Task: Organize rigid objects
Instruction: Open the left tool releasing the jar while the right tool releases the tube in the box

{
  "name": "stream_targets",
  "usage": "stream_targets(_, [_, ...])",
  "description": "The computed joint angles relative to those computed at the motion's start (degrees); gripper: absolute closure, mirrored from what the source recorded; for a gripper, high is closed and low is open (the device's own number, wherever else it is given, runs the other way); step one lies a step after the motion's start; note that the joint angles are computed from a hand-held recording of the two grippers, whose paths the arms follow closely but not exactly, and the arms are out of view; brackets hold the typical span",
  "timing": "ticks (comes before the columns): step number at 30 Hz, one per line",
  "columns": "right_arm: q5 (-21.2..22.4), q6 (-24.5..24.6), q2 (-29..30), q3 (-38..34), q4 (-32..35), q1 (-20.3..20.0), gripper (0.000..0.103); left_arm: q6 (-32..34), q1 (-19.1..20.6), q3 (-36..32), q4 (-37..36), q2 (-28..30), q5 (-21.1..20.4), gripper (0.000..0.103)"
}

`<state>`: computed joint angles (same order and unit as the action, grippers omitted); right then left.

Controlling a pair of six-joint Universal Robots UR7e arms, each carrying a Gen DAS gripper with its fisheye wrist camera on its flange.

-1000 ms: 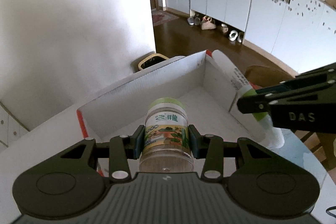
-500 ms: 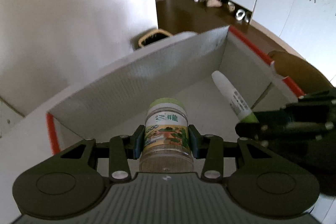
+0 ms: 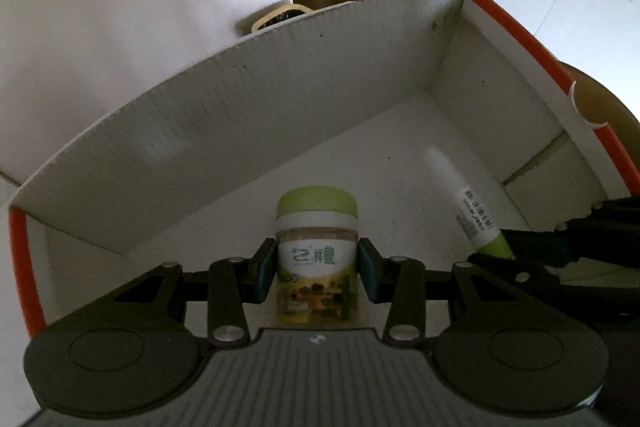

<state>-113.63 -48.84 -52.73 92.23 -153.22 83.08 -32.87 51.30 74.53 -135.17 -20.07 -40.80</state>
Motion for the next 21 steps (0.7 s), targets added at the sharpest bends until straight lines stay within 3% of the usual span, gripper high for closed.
stream_targets(8, [-1.3,1.4,0.2,-0.4,1.9,0.4,0.08,0.5,0.9,-0.6,0.5,0.5,-2.0,0.059])
stream_targets(10, [-1.1,1.4,-0.1,-0.1,2.0,0.4,0.078,0.0,0.8,-0.7,1.2,0.4,-1.8,0.054])
stream_targets(12, [-0.5,1.5,-0.5,-0.1,2.3,0.2,0.077,-1.2,0.3,0.2,1.3,-0.1,-0.6,0.039])
stream_targets(13, [0.0,1.7,-0.5,-0.7,3.1,0.1,0.076,-1.2,0.1,1.2,0.3,-0.6,-0.3,0.037])
stream_targets(21, [2.4,0.9,-3.0,1.3,2.6,0.0,0.062,-0.2,-2.0,5.4,-4.0,-2.8,0.9,0.036])
